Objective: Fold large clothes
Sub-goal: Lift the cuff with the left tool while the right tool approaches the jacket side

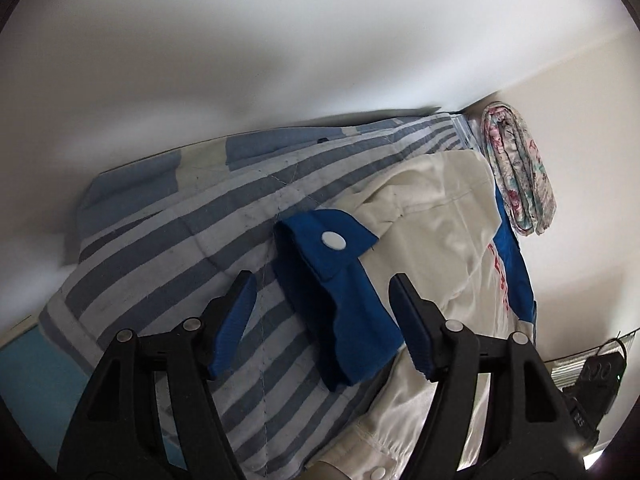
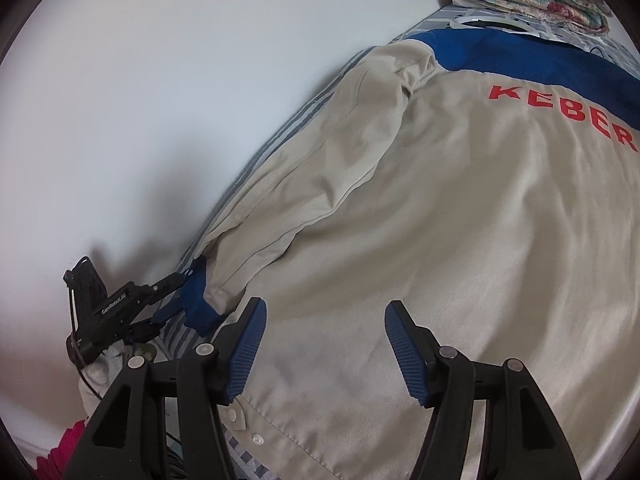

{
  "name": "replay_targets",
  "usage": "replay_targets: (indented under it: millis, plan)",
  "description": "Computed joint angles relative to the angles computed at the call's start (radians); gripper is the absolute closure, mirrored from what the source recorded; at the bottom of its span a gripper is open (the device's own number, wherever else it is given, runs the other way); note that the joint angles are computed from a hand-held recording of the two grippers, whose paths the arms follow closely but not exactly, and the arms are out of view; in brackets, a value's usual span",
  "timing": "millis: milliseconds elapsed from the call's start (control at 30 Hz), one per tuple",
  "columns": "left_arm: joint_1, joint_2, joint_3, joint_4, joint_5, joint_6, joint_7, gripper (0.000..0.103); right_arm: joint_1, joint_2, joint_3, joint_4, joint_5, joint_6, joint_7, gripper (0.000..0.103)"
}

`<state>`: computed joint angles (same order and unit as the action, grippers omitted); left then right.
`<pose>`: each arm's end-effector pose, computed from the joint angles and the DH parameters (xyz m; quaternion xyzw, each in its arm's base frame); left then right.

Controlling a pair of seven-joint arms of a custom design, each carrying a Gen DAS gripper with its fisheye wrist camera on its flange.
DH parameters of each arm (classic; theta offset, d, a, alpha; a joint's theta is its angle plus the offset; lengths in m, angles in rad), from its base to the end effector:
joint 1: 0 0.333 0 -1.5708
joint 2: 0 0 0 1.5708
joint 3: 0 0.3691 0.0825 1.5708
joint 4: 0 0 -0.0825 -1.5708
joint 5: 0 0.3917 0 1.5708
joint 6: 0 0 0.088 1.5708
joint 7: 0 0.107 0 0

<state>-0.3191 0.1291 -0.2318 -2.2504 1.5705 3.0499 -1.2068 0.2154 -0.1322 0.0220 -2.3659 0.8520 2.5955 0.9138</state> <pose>0.4194 -0.3461 0.3832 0.8423 -0.3883 0.3738 0.0058 0.4978 0.1055 0.4595 -0.7430 0.5885 0.0110 0.3187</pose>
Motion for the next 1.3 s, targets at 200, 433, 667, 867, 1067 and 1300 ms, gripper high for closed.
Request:
replay_targets:
  millis: [200,433,667,867,1067,1300]
  plan:
    - [-0.020,0.027,-0.001,0.024,-0.200,-0.090,0.247,0.033,0.001,-0.026,0.000,-0.009,0.000,0.009,-0.008,0.038]
    - [-0.078,0.047,0.011,0.080,-0.306,-0.247,0.434,0.084,-0.001,-0.042,0.005,-0.023,-0.059,0.031,0.023,0.038]
    - [-0.123,-0.070,-0.041,0.103,-0.152,-0.392,0.535,0.086,-0.028,-0.019,-0.008,0.008,-0.115,0.036,0.076,0.038]
    - [-0.174,-0.103,-0.113,0.141,-0.018,-0.480,0.670,0.086,-0.047,0.052,-0.029,0.125,-0.087,0.002,0.084,0.038]
    - [-0.210,-0.062,-0.127,0.182,0.024,-0.437,0.778,0.086,-0.073,0.188,-0.029,0.342,-0.115,-0.054,0.175,0.038]
    - [-0.243,-0.027,-0.121,0.215,0.034,-0.410,0.835,0.086,-0.058,0.387,-0.006,0.637,-0.217,-0.192,0.301,0.038]
